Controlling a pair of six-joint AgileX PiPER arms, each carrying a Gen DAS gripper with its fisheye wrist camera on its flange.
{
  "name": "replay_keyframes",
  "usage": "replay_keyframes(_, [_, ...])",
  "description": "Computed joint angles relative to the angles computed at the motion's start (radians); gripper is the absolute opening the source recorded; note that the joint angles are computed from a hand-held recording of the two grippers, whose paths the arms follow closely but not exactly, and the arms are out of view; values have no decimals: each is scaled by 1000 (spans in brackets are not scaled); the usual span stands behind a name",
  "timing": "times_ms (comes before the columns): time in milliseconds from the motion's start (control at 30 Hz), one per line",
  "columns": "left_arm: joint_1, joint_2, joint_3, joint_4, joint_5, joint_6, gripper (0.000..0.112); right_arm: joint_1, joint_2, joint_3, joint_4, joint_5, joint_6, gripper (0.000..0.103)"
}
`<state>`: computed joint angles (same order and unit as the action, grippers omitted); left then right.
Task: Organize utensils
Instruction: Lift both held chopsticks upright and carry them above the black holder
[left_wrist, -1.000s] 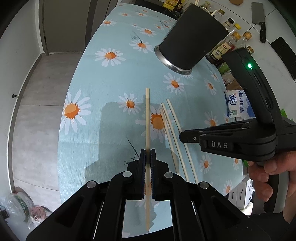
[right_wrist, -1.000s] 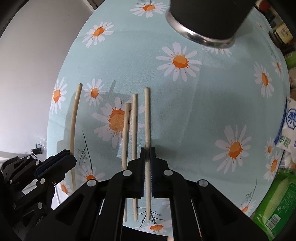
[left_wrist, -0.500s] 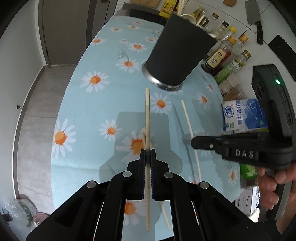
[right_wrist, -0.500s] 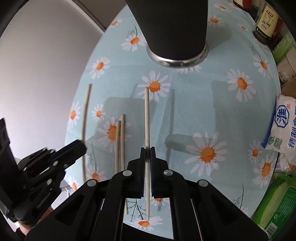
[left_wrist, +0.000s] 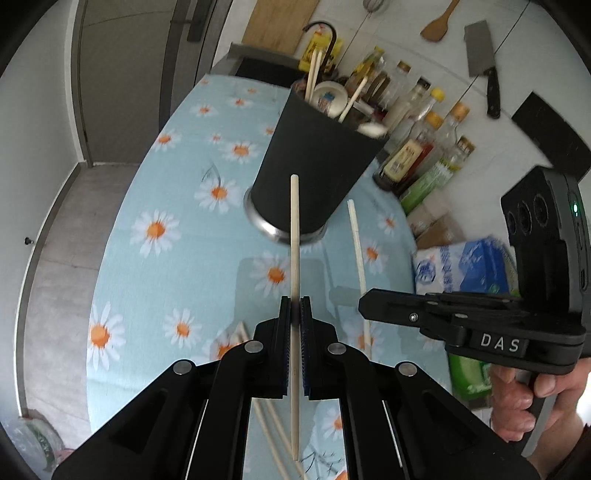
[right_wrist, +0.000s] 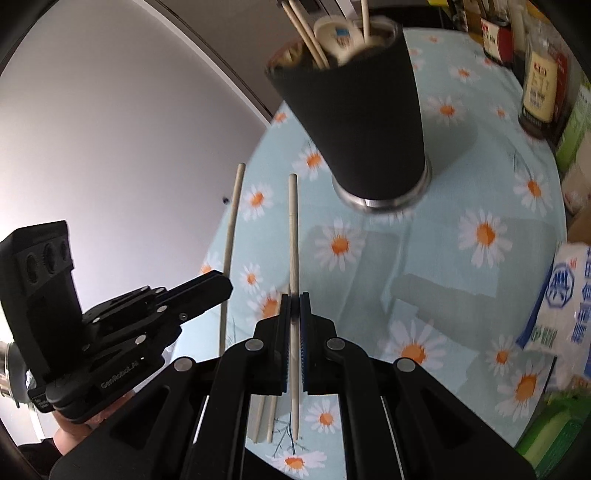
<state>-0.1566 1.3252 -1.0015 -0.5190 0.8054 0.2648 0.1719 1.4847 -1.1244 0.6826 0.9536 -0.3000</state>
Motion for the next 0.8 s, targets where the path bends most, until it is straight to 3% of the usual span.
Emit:
replay_keyframes(433, [-2, 40, -112, -115, -73, 130, 4, -95, 7, -52, 215, -94, -201, 6])
replay_keyframes(800, [26, 144, -276, -241, -74, 247, 4, -138, 42, -131, 343, -164, -313, 6])
